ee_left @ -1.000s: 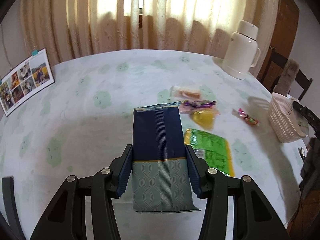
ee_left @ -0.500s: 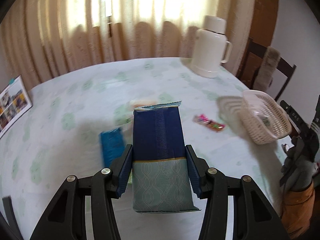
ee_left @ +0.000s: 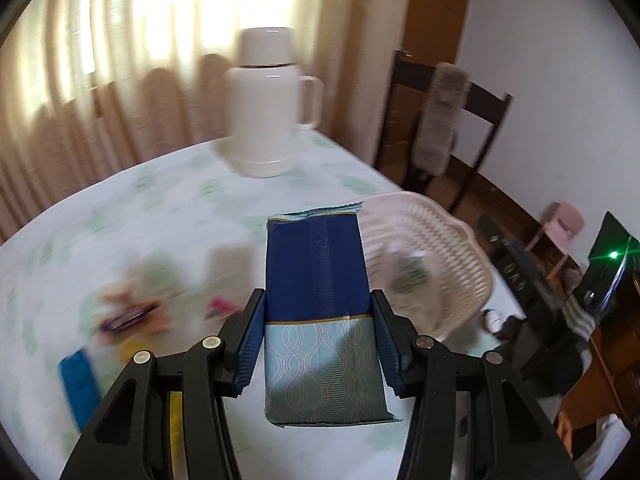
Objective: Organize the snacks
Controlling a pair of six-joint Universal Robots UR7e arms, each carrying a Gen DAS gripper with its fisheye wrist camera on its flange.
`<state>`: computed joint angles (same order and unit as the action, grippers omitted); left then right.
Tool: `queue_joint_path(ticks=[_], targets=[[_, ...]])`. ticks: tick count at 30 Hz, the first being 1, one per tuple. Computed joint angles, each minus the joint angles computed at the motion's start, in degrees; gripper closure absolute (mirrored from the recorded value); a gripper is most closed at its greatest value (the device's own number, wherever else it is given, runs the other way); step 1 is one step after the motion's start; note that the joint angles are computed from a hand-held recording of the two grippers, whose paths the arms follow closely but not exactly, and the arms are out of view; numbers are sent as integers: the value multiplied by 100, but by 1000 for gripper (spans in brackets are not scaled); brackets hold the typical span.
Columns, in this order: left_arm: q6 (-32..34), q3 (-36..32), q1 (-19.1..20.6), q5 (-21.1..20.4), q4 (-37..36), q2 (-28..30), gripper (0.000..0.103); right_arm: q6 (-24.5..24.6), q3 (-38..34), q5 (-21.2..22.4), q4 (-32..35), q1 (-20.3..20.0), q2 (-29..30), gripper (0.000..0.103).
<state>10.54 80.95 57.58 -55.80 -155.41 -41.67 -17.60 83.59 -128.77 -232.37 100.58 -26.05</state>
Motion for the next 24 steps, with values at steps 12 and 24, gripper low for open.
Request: queue_joint_path(ticks=[12,24], targets=[[-287,-993,118,-567,660,710,30,195,89,55,96,-38,-64,34],[-456,-416,250,178,127,107,30,-4,244,530,-209,-35,-65,34]])
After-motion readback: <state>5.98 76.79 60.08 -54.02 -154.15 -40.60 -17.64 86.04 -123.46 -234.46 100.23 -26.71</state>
